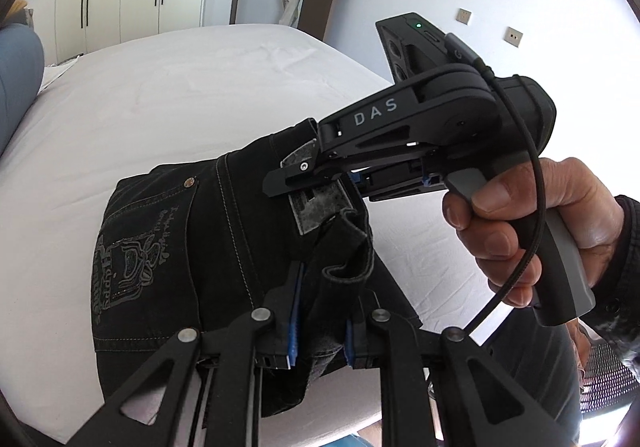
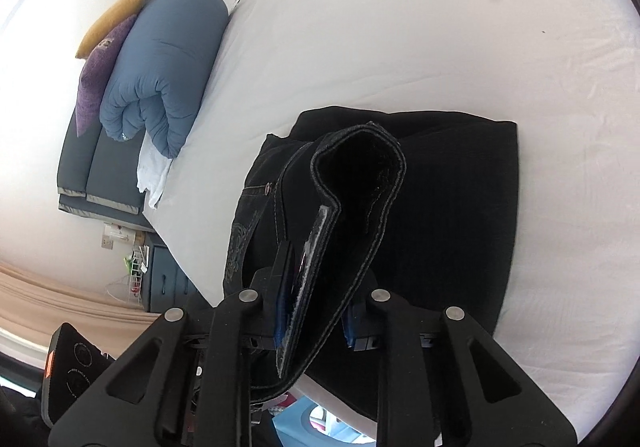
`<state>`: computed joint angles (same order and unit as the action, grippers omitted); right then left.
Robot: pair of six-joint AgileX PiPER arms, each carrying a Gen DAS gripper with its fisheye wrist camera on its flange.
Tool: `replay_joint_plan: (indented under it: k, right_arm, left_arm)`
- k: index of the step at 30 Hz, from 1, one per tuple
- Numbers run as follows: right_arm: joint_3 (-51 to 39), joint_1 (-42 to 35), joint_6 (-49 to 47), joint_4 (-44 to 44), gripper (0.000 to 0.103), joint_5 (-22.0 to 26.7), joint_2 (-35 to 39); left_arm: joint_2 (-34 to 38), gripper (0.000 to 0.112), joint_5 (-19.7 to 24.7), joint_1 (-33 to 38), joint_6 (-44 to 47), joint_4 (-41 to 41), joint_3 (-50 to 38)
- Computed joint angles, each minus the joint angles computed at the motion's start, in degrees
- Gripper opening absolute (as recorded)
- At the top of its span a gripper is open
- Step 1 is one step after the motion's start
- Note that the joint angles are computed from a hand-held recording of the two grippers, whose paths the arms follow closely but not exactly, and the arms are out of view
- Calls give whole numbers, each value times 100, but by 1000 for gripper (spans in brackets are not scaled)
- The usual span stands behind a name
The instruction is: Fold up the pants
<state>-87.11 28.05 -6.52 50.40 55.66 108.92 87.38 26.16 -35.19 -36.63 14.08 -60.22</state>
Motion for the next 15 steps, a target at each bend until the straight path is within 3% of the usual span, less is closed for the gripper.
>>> replay_joint_plan:
  k: [4, 15]
  right_arm:
    - [739, -565, -874, 441, 19, -20, -144]
    - [1294, -1319, -2235, 1128, 19, -183, 366]
  left_arm:
    - [354, 17, 20, 0, 362, -164, -274]
    - [1653, 17, 243, -763, -486, 580, -1152]
